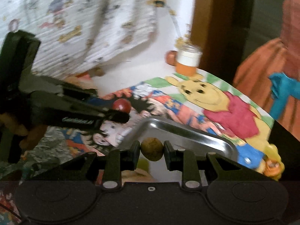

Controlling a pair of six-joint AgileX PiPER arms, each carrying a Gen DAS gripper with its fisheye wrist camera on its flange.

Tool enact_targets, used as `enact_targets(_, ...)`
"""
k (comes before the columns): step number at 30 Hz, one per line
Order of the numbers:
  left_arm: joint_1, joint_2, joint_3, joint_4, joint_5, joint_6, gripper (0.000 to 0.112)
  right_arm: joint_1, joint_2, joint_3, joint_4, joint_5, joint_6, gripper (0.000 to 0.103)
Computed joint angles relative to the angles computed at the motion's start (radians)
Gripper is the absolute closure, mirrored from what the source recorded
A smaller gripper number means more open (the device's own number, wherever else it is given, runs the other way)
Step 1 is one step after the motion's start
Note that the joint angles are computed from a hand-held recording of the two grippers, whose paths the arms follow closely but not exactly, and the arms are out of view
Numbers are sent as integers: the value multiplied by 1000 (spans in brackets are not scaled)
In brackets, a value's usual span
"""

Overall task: Organize fruits
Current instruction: 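Carry the tomato into the tray with the left gripper while the right gripper drops the brown fruit there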

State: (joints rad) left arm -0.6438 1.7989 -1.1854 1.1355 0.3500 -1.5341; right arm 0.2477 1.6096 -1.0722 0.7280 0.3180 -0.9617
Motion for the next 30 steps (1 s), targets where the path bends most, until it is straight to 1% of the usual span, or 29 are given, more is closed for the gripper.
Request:
enact_targets(3,-10,30,-31,-100,-41,103,81,-30,1,22,-8,-21,29,74)
enact_targets(5,-24,45,-45,-131,-40,143,81,-47,2,35,-11,-36,50,74)
enact_targets(9,-34,67,-57,-171,-42,180,81,-80,26,34,11,-31,52,74)
enact_targets(14,-28,79,-62,-249,-50,263,81,-87,51,27,30,-25,45,74)
enact_targets(19,-27,90,-70,-298,-51,308,80,-83,62,24,17,-22,63,74)
enact_targets(21,-29,90,-71,-292,-48,304,80,-81,67,20,-5,-19,92,73)
enact_targets(22,-29,91,-73,-303,-48,315,80,-80,68,18,-20,-15,112,73)
enact_targets(26,-14,86,-88,-447,-48,447,79,-79,49,22,-68,-13,168,70)
enact_targets(30,-14,66,-77,-437,-50,431,77,-76,8,41,-116,-17,224,63)
